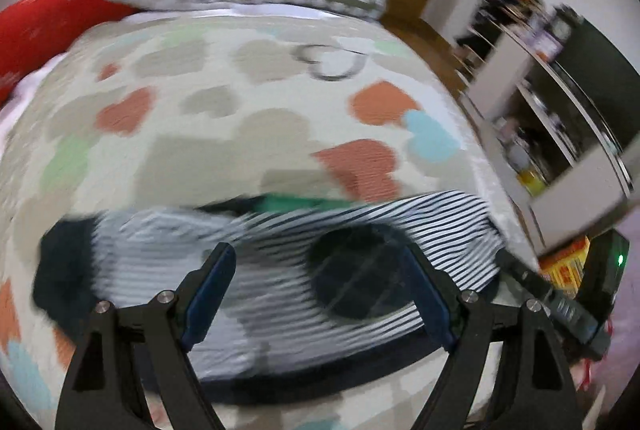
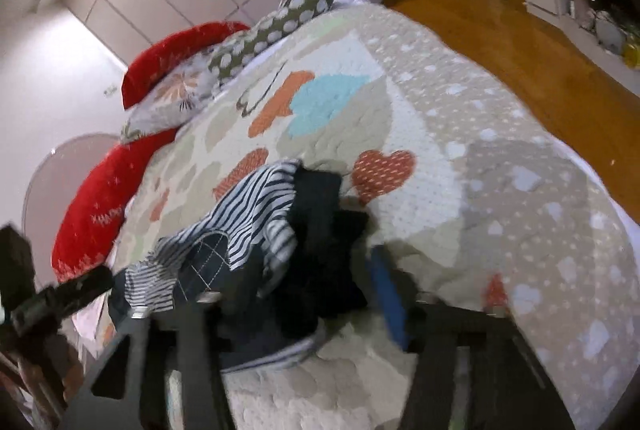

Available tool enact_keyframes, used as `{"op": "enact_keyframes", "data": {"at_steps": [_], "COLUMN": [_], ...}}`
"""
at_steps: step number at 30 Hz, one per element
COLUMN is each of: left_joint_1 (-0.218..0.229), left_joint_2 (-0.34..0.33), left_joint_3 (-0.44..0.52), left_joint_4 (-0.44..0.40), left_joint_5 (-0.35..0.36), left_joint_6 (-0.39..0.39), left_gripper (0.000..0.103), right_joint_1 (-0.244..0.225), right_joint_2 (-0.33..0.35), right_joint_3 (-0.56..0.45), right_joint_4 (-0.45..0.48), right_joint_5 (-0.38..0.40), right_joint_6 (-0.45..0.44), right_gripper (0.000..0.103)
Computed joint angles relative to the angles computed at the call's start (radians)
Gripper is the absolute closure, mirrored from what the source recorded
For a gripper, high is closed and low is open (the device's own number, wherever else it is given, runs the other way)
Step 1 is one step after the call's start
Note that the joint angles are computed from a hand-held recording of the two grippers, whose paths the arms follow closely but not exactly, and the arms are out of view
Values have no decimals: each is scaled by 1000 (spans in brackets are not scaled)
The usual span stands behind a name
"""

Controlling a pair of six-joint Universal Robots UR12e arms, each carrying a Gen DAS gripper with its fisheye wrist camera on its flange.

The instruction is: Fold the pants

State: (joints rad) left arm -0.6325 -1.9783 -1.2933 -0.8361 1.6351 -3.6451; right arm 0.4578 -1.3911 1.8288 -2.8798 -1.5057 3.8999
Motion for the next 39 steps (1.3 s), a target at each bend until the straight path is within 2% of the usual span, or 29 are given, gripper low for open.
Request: {"op": "enact_keyframes", "data": {"at_steps": [2,4,10,13,15,16,17,18,19,21,26,28,31,32,34,36,39], "left_joint_1": [-6,-15,-28,-30,-31,-32,-34,-40,-42,-34,7,19,36,43,65,88,96], "left_joint_2": [-44,-105,-275,-343,-375,-383,-384,-383,-374,-339,-216,-177,-107,-88,-33,27,104], "left_joint_3": [67,161,415,518,565,575,575,575,560,495,272,202,73,40,-64,-170,-289], "left_joint_4": [-25,-75,-257,-353,-410,-424,-427,-431,-416,-339,-92,-20,110,141,234,327,416], "left_joint_5": [-33,-73,-223,-270,-279,-281,-273,-245,-227,-251,-314,-314,-283,-276,-286,-286,-231], "left_joint_6": [46,108,254,291,287,290,295,302,303,277,155,109,9,-28,-133,-229,-317], "left_gripper": [20,20,20,20,21,26,48,66,68,77,78,78,68,58,52,46,38], "right_joint_1": [1,-3,6,16,23,27,31,32,29,31,73,91,111,115,126,130,135], "right_joint_2": [-14,-17,3,17,27,32,35,37,39,40,53,64,83,90,109,130,153], "right_joint_3": [21,32,18,-4,-19,-28,-37,-44,-48,-54,-102,-126,-161,-172,-202,-231,-265], "right_joint_4": [-29,-46,-50,-25,-2,11,27,42,46,44,66,71,69,68,83,102,151], "right_joint_5": [-11,19,46,26,1,-15,-32,-39,-26,-28,-128,-151,-142,-129,-89,-16,87], "right_joint_6": [9,9,-31,-58,-83,-99,-112,-122,-124,-125,-232,-286,-351,-368,-405,-435,-481], "right_gripper": [34,34,34,34,34,45,56,71,74,76,76,76,73,71,59,53,53]}}
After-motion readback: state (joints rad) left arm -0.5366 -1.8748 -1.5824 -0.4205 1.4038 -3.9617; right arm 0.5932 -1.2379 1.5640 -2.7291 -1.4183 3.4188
